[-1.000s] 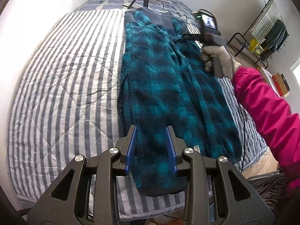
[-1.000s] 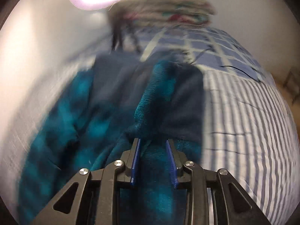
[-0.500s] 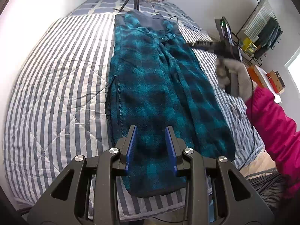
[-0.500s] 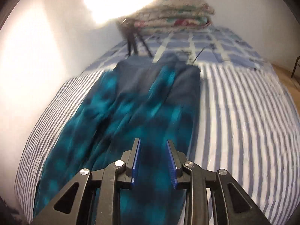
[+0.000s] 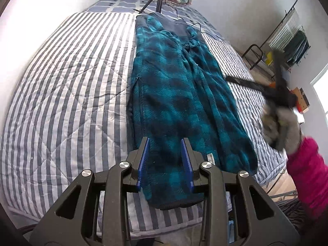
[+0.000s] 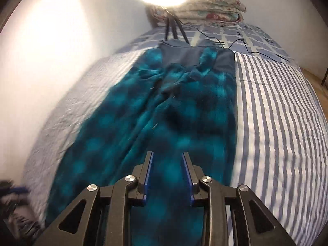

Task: Fold large clothes
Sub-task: 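Move both open grippers to the hem of the narrow folded shirt, then grasp the hem with both grippers and fold it up toward the collar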

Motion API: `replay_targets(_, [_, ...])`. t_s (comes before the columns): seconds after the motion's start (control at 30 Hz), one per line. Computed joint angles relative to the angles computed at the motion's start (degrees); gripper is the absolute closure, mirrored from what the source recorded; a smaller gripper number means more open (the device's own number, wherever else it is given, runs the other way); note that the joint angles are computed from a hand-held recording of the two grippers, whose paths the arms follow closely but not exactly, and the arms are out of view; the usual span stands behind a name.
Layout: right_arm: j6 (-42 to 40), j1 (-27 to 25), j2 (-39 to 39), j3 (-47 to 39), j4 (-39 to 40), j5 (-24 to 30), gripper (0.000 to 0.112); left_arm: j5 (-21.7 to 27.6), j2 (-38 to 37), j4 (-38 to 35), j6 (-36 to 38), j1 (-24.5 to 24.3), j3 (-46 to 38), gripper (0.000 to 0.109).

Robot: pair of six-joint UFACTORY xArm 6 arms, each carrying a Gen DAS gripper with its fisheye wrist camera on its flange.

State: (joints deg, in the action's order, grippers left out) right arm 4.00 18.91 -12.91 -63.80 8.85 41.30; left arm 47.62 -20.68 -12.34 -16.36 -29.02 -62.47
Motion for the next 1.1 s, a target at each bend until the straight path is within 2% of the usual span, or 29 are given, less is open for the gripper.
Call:
replay_targets(0.2, [3.0,5.4,-13.8,12.2,2.6,2.5,0.083,-0.6,-2.3,-1.6,0.0,0.1,4.0,0.078])
replay_targets(0.37, [11.9,14.7,-21.8,23.3,1.9,0.8,0.083,-2.3,-3.2,-4.8,0.3,-0.1,6.5,0.078])
replay_targets(0.43, [18.1,17.7,-23.6,26.2,-3.7,-0.6,0.083,-2.6,-3.4,-6.5,0.5,0.2,7.3,0.078])
replay_targets(0.5, [19.0,19.3,-25.9,27.0,-4.0,-0.6,0.083,-2.2,-3.5,-9.5,1.5,1.0,8.0,0.071])
replay_targets(0.53, [17.1,19.4,-26.7,26.6,-1.7,0.6,0.083,-2.3,-3.7,-10.8,1.6,1.4,8.4,0.061])
replay_targets(0.6, [15.5,19.7,-28.6,25.6,-1.8,3.6,0.08,-2.8,-4.0,-14.8,2.4,2.7,9.2,0.058])
replay_targets(0.63, [15.6,19.9,-30.3,24.9,-3.7,5.9,0.074,-2.7,-4.2,-16.4,2.9,3.2,9.5,0.058])
replay_targets(0.67, [15.4,19.4,-31.5,24.6,-4.5,7.1,0.068,-2.6,-4.1,-18.6,4.0,3.9,9.6,0.058])
replay_targets(0.73, [14.6,17.3,-34.5,24.8,-4.9,8.1,0.038,-2.3,-3.8,-22.1,5.4,4.8,9.9,0.058])
replay_targets(0.8, [13.2,12.7,-37.5,26.2,-3.7,7.9,0.031,-1.5,-3.2,-27.2,7.0,5.7,10.4,0.058])
replay_targets(0.83, [12.7,11.0,-37.9,26.6,-2.7,8.3,0.031,-0.9,-3.0,-29.5,7.8,6.2,10.7,0.058])
replay_targets(0.97, [6.0,1.2,-37.6,29.2,11.0,10.5,0.032,1.1,-1.7,-38.8,10.4,8.0,12.1,0.058])
replay_targets(1.1, [-1.6,-5.0,-36.2,32.2,25.8,13.7,0.041,2.2,-1.8,-43.0,12.1,9.3,13.2,0.058])
